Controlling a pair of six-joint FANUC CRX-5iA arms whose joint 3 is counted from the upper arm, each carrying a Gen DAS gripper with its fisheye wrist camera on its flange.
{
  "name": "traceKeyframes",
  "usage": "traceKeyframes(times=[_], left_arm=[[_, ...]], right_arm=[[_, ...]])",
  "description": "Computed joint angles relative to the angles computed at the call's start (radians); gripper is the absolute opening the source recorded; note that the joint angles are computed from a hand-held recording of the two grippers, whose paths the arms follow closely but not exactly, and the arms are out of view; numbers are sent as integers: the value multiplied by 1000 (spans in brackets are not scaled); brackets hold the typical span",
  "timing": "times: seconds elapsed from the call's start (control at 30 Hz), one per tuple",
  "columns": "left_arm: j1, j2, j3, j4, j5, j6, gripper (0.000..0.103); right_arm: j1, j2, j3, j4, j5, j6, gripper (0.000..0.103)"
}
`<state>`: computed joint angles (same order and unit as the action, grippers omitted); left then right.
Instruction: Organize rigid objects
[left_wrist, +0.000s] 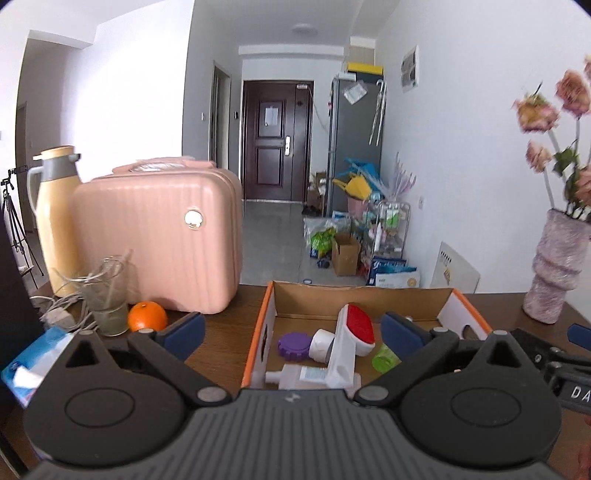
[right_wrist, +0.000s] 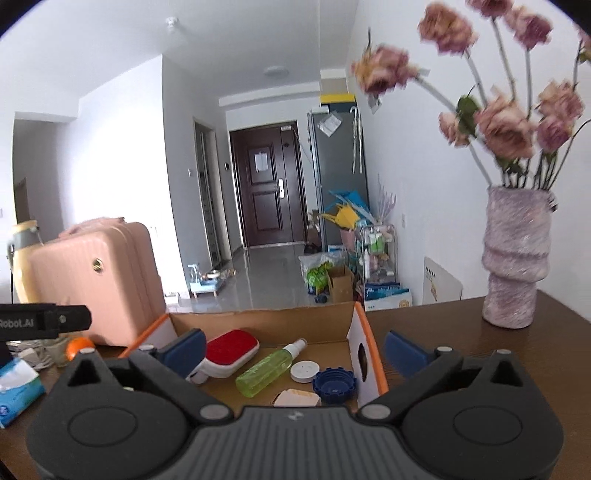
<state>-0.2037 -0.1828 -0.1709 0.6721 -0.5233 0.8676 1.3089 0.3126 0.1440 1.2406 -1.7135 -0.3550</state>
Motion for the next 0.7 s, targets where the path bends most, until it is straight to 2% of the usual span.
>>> traceKeyframes(times=[0.13, 0.33, 0.43, 0.53, 0.7], left_arm=[[45, -104, -98, 103, -18, -112, 103], [137, -283, -247, 256, -92, -270, 103], [216, -383, -330, 325, -165, -345, 103], [305, -469, -390, 334, -247, -379, 103], [512, -600, -471, 389, -445, -452, 103]], right_arm=[[67, 26, 48, 18, -65, 11, 103], [177, 89, 133, 50, -183, 31, 103], [231, 135, 190, 41, -239, 51, 103], [282, 190, 259, 25, -300, 81, 103], [353, 284, 381, 18, -383, 114, 103]])
